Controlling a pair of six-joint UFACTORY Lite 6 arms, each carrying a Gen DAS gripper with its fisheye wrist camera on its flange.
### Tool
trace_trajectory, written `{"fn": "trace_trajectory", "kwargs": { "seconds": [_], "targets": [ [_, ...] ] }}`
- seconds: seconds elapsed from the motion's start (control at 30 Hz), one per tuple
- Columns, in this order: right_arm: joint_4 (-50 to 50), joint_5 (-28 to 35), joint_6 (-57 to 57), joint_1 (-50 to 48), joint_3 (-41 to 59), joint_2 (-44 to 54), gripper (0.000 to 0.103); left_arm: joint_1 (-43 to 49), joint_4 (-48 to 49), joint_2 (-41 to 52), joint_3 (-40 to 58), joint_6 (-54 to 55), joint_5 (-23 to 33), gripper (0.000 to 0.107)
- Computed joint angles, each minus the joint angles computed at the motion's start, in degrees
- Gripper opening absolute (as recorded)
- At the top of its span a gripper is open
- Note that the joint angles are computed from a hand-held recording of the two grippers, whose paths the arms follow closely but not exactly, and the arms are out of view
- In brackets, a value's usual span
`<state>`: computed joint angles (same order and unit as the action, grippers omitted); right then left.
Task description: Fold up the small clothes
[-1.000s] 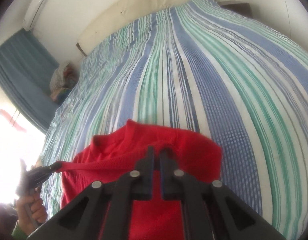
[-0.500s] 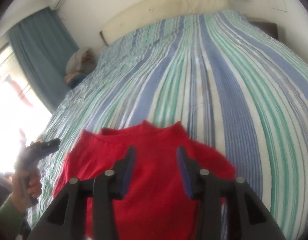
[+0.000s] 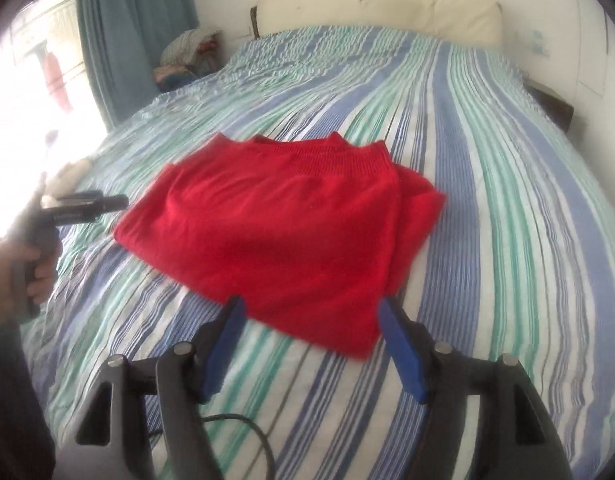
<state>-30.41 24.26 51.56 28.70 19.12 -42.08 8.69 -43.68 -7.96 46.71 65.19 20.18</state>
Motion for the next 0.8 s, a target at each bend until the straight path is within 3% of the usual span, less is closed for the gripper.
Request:
{"fn": "trace_trajectory", "kwargs": {
  "seconds": [0.07,0.23,0.37,0.53,0.8],
  "targets": [
    [-6.9,8.1,11.5,9.7,-1.3,-3.6,0.068,-0.1,3.0,-5.7,-2.9,-2.9,0.9,0.095],
    [-13.2,27.7,34.8,35.6,-2.9,-10.7,0.068,1.9,6.7,-15.8,-6.8,-7.0,7.5,0.095],
    [-16.1,37.9,49.3,51.8,-0.5,-6.9,0.068,4.4,7.4,-23.8,-10.5,-7.9,12.8,0.095],
    [-17.2,42.7,61.4,62.3,1.7,0.5,0.068,7.1,8.6,-31.3,-15.8,-8.6,17.3,0.096],
    [-18.3,40.1,76.1,67.7,-1.4,8.7,0.068,9.5,9.2,-37.7,-22.9,-7.5,17.9,0.096]
  ]
}}
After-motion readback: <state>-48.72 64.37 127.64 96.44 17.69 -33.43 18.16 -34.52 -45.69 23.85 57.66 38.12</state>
